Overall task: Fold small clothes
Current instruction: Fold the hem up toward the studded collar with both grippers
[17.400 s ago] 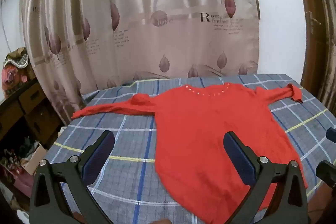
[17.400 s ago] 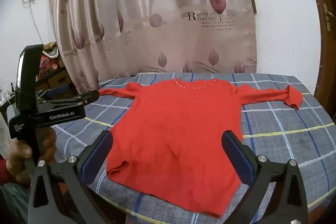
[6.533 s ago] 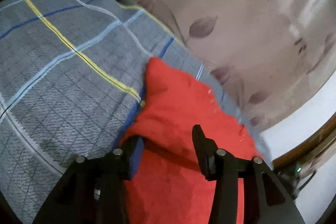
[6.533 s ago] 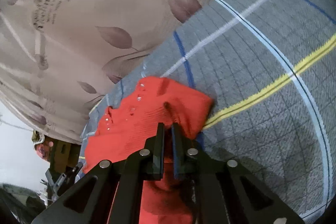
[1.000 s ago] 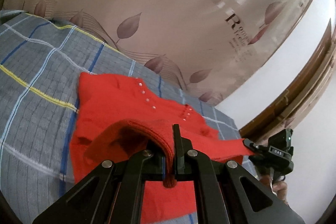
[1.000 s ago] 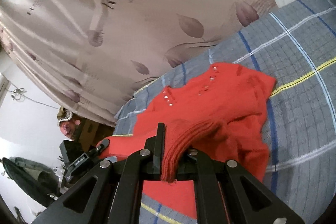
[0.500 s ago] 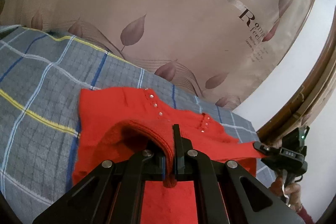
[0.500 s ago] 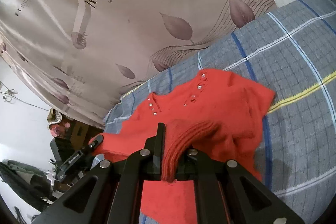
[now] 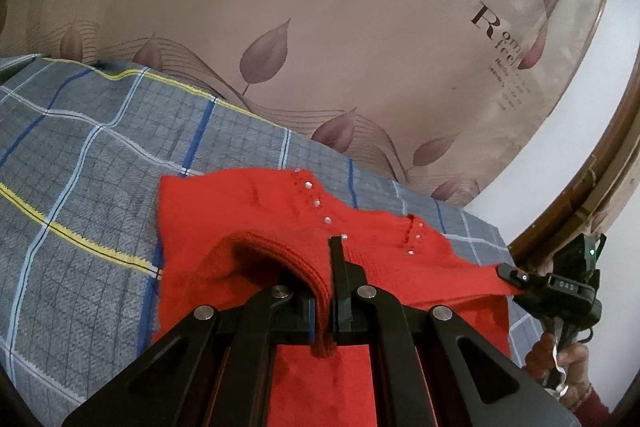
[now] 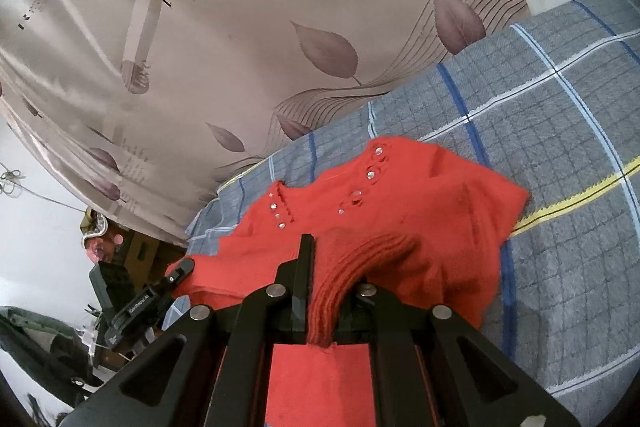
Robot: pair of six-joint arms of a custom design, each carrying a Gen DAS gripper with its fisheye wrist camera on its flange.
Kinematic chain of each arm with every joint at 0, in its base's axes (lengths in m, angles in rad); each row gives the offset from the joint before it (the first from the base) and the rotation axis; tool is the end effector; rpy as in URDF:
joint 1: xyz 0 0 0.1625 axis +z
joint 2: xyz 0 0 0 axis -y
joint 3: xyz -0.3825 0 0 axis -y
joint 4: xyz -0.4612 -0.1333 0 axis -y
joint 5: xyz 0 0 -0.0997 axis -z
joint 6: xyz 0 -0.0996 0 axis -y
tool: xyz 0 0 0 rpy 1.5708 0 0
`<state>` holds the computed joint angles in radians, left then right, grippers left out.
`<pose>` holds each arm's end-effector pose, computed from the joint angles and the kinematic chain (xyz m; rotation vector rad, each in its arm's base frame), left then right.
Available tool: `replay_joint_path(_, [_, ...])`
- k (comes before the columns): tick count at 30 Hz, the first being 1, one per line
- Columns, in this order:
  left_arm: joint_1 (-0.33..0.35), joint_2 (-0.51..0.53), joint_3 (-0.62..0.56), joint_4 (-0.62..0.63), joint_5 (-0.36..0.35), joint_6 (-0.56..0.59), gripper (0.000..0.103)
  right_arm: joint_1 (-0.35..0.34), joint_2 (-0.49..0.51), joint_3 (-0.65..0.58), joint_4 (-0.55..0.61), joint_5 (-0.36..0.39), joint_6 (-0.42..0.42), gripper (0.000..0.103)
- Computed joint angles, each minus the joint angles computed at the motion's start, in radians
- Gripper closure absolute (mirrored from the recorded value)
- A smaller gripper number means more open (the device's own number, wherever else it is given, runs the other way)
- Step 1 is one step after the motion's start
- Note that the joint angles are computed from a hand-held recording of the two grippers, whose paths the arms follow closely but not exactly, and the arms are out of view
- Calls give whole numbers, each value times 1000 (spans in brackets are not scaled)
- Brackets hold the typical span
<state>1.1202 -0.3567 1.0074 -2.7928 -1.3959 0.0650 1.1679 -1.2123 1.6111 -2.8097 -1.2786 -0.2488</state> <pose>-0.2399 -0.8418 -0.0119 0.6786 2.8714 -0.8997 -0.1242 -0.7045 0.3522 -0.0324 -2.8380 1.3318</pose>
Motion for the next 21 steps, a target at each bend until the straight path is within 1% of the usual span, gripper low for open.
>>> replay_joint_path(17, [14,68,-103,64,19,-6,98,-8,55,-65,24,-7,14,97])
replay_joint_path(21, [20,88,-134,84,19,-25,98,-11,69,-81,31,-5,15,96])
